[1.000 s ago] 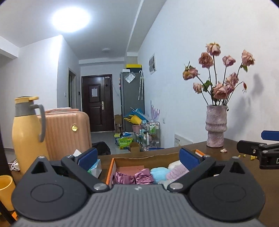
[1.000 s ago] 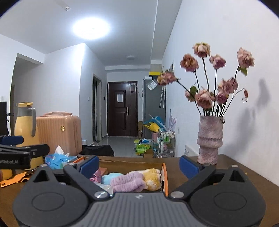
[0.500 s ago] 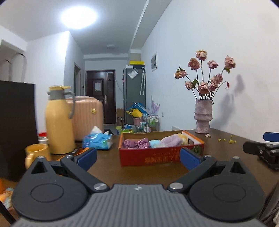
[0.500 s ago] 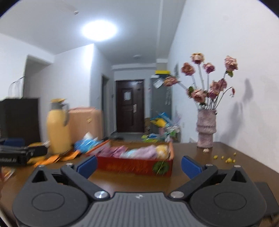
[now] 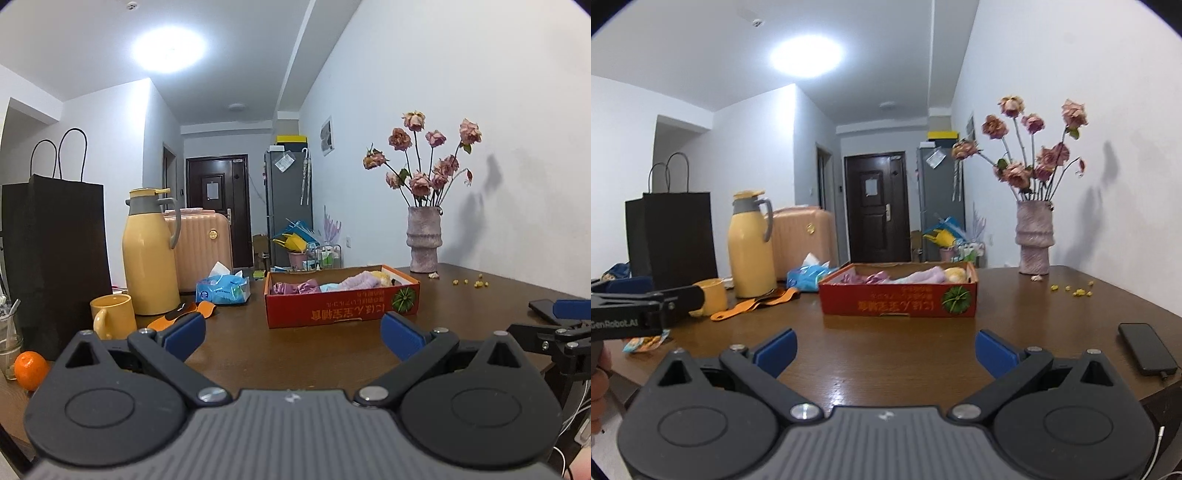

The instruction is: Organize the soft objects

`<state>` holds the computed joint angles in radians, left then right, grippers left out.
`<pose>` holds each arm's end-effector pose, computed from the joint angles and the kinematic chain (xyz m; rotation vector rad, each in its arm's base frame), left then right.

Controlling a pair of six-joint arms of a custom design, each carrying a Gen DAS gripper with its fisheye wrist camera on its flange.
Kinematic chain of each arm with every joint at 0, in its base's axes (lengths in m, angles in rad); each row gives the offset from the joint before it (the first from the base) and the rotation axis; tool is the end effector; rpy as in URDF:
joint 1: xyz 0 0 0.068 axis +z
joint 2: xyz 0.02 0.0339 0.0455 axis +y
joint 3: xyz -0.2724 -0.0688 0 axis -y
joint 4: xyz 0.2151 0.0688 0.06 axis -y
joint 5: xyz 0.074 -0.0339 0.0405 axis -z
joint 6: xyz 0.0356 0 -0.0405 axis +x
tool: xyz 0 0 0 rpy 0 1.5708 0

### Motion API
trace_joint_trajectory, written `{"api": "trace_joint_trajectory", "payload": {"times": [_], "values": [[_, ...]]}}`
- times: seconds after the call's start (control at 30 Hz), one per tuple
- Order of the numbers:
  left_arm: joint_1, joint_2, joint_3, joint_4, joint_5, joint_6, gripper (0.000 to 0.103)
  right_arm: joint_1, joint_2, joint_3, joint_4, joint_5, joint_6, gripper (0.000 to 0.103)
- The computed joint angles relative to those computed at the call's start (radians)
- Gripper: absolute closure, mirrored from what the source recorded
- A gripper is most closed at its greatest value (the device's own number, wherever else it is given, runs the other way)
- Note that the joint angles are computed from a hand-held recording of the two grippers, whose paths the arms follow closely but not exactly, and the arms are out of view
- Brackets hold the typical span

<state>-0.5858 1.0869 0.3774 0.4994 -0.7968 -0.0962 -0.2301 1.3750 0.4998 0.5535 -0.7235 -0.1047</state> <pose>0.1743 -0.0851 0.2394 -0.1436 1.7154 0.2054 0.2453 -0.0333 0.2222 -0.3706 1.7950 0.4474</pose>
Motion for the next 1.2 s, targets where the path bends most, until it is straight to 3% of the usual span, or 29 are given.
{"api": "trace_joint_trajectory", "payload": {"times": [0.4, 1.2], "values": [[0.017, 0.003, 0.012, -0.027, 0.009, -0.019, 0.0, 0.012, 0.004, 0.027, -0.053, -0.01, -0.009, 0.0], [0.033, -0.001, 0.013, -0.046, 0.025, -0.018, 0.0, 0.023, 0.024, 0.009, -0.016, 0.004, -0.012, 0.0]]}}
